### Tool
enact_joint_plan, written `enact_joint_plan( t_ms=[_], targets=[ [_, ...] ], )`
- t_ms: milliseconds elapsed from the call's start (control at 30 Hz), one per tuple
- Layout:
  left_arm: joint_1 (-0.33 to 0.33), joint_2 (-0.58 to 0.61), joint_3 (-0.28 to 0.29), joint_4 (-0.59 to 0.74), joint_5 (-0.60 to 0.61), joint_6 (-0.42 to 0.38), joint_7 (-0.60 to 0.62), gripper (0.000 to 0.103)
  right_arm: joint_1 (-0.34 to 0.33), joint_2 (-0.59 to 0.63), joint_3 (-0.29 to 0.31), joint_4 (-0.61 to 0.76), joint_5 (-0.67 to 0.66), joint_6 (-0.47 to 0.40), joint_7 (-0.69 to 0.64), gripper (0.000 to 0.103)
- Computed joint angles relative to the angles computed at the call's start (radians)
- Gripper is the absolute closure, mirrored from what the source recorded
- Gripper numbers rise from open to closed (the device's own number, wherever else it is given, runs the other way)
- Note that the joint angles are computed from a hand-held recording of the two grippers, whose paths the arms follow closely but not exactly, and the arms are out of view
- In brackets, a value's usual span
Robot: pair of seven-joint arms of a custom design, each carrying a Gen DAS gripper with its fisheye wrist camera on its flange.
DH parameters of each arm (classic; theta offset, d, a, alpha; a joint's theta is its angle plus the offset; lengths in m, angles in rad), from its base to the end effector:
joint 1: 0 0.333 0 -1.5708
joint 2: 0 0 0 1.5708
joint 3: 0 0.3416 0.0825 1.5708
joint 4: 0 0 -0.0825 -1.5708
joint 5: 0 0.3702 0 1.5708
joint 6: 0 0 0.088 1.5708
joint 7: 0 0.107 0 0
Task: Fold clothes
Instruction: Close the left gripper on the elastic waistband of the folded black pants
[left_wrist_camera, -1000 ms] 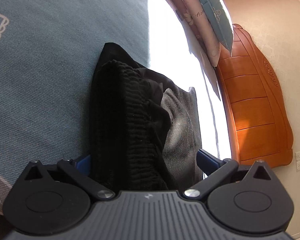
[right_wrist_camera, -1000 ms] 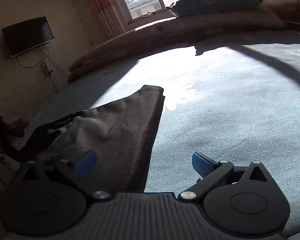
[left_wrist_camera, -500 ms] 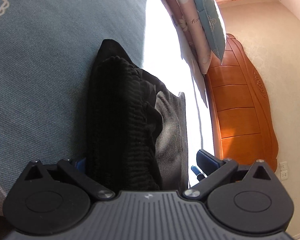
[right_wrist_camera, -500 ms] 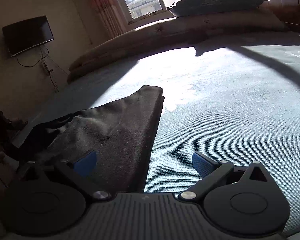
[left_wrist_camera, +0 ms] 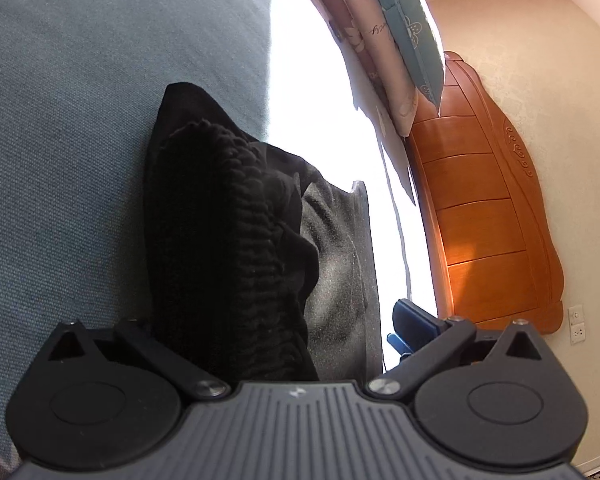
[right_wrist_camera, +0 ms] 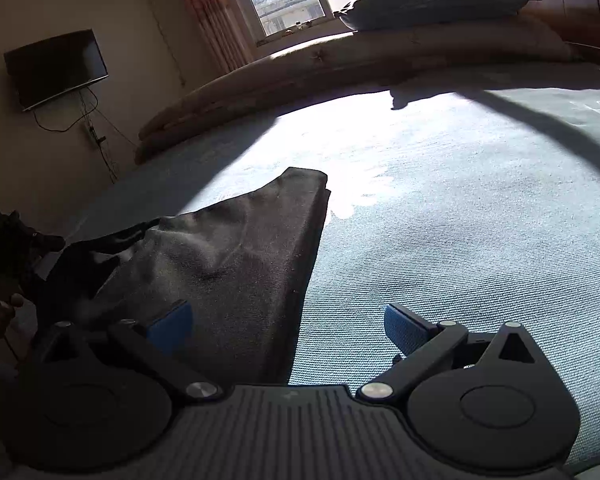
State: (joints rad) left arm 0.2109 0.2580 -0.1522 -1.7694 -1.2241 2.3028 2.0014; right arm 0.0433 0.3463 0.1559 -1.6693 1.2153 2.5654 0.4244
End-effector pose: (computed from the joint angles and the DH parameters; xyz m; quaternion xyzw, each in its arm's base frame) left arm 0.6545 0.0282 0.4889 0.7200 -0.4774 0.4775 0.1602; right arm 0.6811 0.1079 0.4888 -0.7282 0.4696 -0.0681 0.4945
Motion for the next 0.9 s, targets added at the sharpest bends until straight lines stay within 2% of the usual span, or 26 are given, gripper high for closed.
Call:
enact_joint_plan(
  t_ms=[67, 167, 333, 400, 500, 567, 633, 700, 833, 900],
  targets=[
    [0.008, -0.009, 0.006, -0.009, 0.009, -0.027, -0.001, 0.001, 0.001, 0.005, -0.002, 0.007, -0.015, -0.010, 0.008, 0.000],
    [0.007, 0.016, 0.012, 0.029, 0.043, -0.039, -0.063, 0.001, 0.005, 0.010, -0.003, 0.014, -0.044, -0.016, 0.021, 0.000],
    [-0.030, 0.043, 0.008, 0.103, 0.239, -0.015, -0.178, 0.003, 0.013, 0.001, 0.004, -0.003, -0.063, 0.026, 0.012, 0.000],
    [-0.038, 0.036, 0.001, 0.101, 0.288, 0.009, -0.186, 0.004, 0.011, -0.001, 0.009, -0.008, -0.045, 0.046, 0.003, 0.000],
    [-0.049, 0.015, -0.001, 0.078, 0.350, 0.047, -0.214, 0.018, 0.005, 0.002, 0.008, -0.003, -0.039, 0.033, 0.019, 0.000],
    [-0.050, 0.004, 0.005, 0.067, 0.379, 0.054, -0.264, 0.037, 0.008, 0.002, 0.006, -0.003, -0.047, 0.036, 0.023, 0.000],
    [-0.051, -0.004, 0.012, 0.059, 0.411, 0.056, -0.314, 0.050, 0.014, 0.002, 0.005, -0.005, -0.064, 0.043, 0.028, 0.000],
    [-0.056, -0.006, 0.013, 0.061, 0.452, 0.058, -0.325, 0.050, 0.032, 0.008, -0.005, -0.003, -0.120, 0.066, 0.069, 0.000],
    [-0.077, 0.009, 0.015, 0.101, 0.571, 0.045, -0.360, 0.050, 0.024, 0.006, 0.009, -0.009, -0.142, 0.080, 0.075, 0.000],
    [-0.077, 0.012, 0.011, 0.109, 0.593, 0.040, -0.369, 0.050, 0.018, 0.004, 0.013, -0.012, -0.143, 0.077, 0.074, 0.000]
  ],
)
